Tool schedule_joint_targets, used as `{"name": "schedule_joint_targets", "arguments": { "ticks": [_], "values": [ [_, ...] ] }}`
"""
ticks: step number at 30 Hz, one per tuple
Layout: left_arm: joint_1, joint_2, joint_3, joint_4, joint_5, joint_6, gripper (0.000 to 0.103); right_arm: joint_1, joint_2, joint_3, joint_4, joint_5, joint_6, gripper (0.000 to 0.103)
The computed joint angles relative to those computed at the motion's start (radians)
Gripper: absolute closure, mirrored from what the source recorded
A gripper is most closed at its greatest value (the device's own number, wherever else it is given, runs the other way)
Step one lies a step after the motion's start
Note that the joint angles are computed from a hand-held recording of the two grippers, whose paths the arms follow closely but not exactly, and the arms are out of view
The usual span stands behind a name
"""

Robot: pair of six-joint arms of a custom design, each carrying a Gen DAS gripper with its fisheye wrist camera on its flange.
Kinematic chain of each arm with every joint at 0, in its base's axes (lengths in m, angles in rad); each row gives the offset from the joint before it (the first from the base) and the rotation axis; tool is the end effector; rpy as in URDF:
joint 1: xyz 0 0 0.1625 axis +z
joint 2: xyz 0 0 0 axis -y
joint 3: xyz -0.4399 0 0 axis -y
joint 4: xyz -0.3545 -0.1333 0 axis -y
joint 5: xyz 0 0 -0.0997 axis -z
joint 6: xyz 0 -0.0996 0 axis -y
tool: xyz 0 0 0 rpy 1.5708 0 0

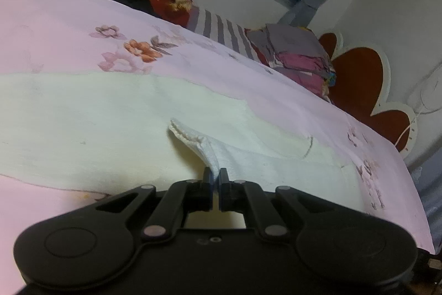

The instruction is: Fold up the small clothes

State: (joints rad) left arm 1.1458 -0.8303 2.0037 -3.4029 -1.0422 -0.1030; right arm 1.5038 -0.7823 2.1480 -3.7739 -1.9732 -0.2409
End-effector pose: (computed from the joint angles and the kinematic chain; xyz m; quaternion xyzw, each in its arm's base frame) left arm -0.0659 -0.5908 0.1533 0.0630 0.9151 -0.3659 0.1572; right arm 0.0593 -0.5242 0.1382 -0.0032 -0.8989 0.3657 0.2415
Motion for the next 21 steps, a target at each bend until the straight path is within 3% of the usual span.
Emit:
{"name": "schedule_joint_targets", "arguments": {
  "ticks": [16, 18, 21],
  "values": [
    [0.018, -0.009, 0.031, -0.011, 0.031, -0.019, 0.1, 0.009, 0.005, -0.01, 0.009, -0.023, -0.018, 0.082],
    [0.018, -0.011, 0.022, 0.03, 0.047, -0.016, 0.088, 0.004, -0.001, -0.004, 0.007, -0.008, -0.018, 0.082],
    [0.015, -0.038, 0.068, -0.019, 0.067, -0.002, 0.082, -0.024, -0.029, 0.037, -0.031, 0.057, -0.01, 0.082]
  ]
}}
